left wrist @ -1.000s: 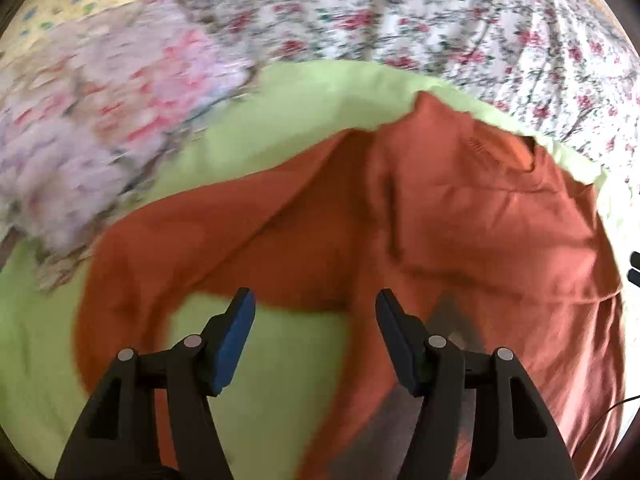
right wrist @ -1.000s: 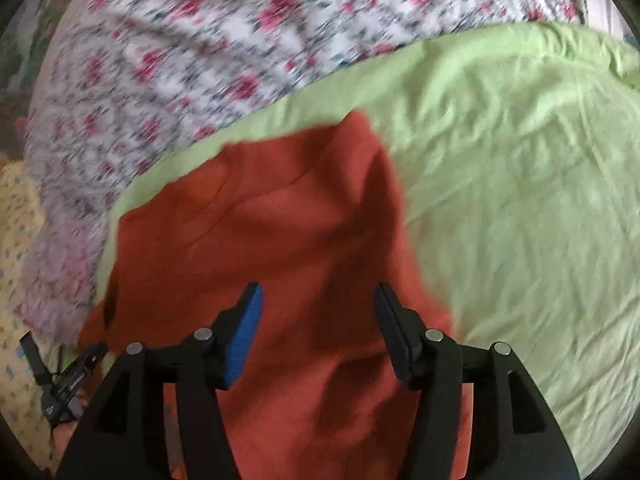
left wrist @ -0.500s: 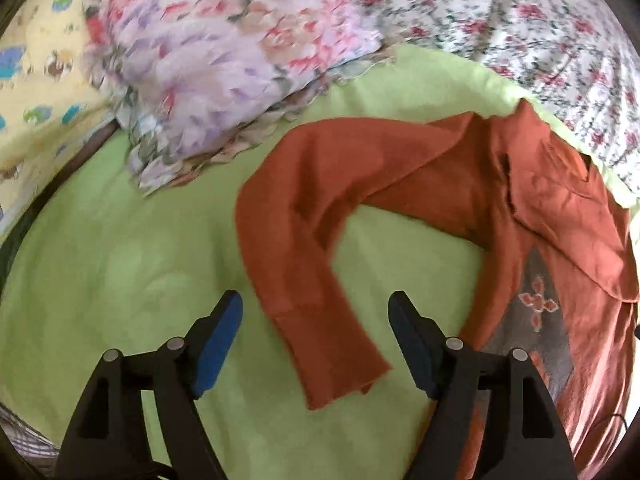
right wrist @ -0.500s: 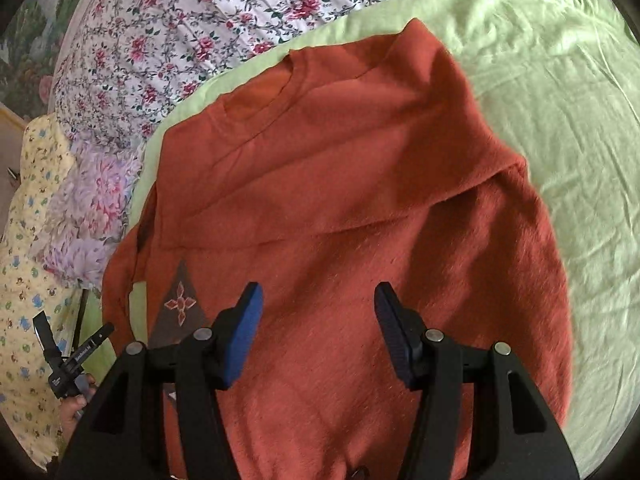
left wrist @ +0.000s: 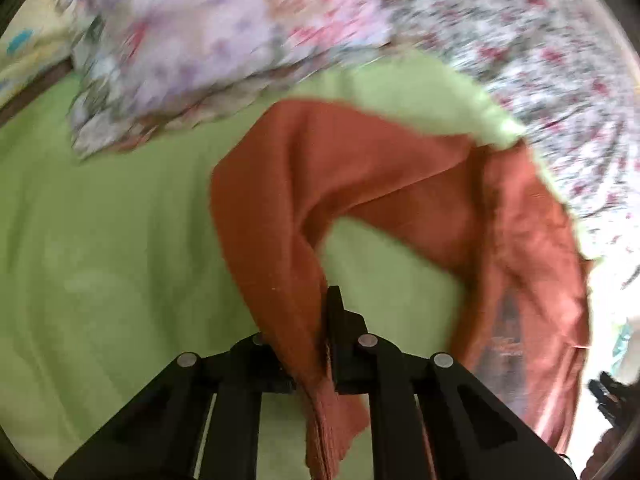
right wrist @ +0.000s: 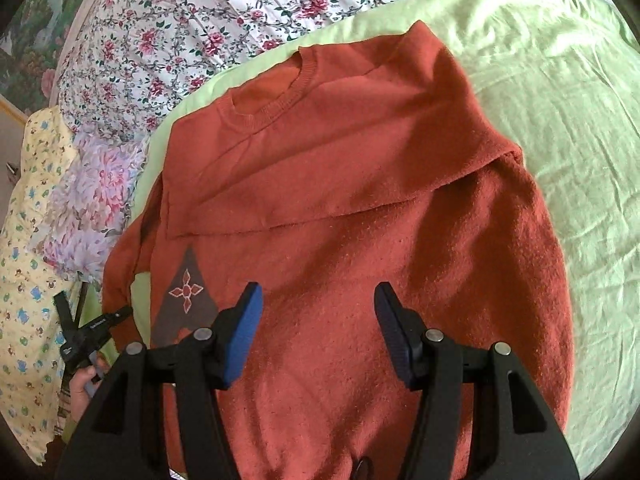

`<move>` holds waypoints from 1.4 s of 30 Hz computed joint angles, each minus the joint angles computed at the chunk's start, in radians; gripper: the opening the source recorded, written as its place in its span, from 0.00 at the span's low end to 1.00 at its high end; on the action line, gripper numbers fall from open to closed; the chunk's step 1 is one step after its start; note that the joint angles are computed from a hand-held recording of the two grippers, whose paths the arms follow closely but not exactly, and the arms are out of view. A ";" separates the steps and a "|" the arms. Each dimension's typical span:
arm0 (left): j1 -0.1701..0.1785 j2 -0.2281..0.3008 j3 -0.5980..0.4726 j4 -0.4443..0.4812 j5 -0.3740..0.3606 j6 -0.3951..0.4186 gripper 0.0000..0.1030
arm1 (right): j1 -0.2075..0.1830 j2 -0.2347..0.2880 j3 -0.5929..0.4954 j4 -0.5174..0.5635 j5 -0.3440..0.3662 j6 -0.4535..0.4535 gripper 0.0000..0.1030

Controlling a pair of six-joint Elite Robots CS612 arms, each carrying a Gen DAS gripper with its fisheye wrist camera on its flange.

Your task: Fold small clothes

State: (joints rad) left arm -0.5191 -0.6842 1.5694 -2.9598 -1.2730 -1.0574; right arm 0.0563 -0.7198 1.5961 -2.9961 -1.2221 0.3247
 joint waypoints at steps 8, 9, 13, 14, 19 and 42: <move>-0.034 0.024 -0.105 -0.240 -0.055 0.196 0.09 | -0.003 0.007 -0.004 -0.004 -0.001 0.036 0.57; -0.037 0.030 -0.126 -0.253 -0.064 0.217 0.09 | -0.004 0.008 -0.006 -0.007 0.001 0.037 0.57; -0.048 0.092 -0.284 -0.260 -0.137 0.293 0.09 | -0.004 0.009 -0.005 -0.017 -0.001 0.045 0.57; -0.049 0.108 -0.322 -0.249 -0.149 0.307 0.09 | -0.005 0.008 -0.003 -0.021 -0.005 0.046 0.57; -0.072 0.237 -0.578 -0.142 -0.224 0.401 0.09 | -0.020 0.005 0.015 -0.050 -0.019 0.080 0.57; -0.089 0.365 -0.749 0.231 -0.356 0.502 0.52 | -0.077 0.039 -0.015 -0.065 0.030 0.178 0.59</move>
State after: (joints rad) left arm -0.6082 -0.3191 0.8206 -2.7291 -1.6289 -0.5556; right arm -0.0203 -0.6805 1.5809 -3.0613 -1.1925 0.5032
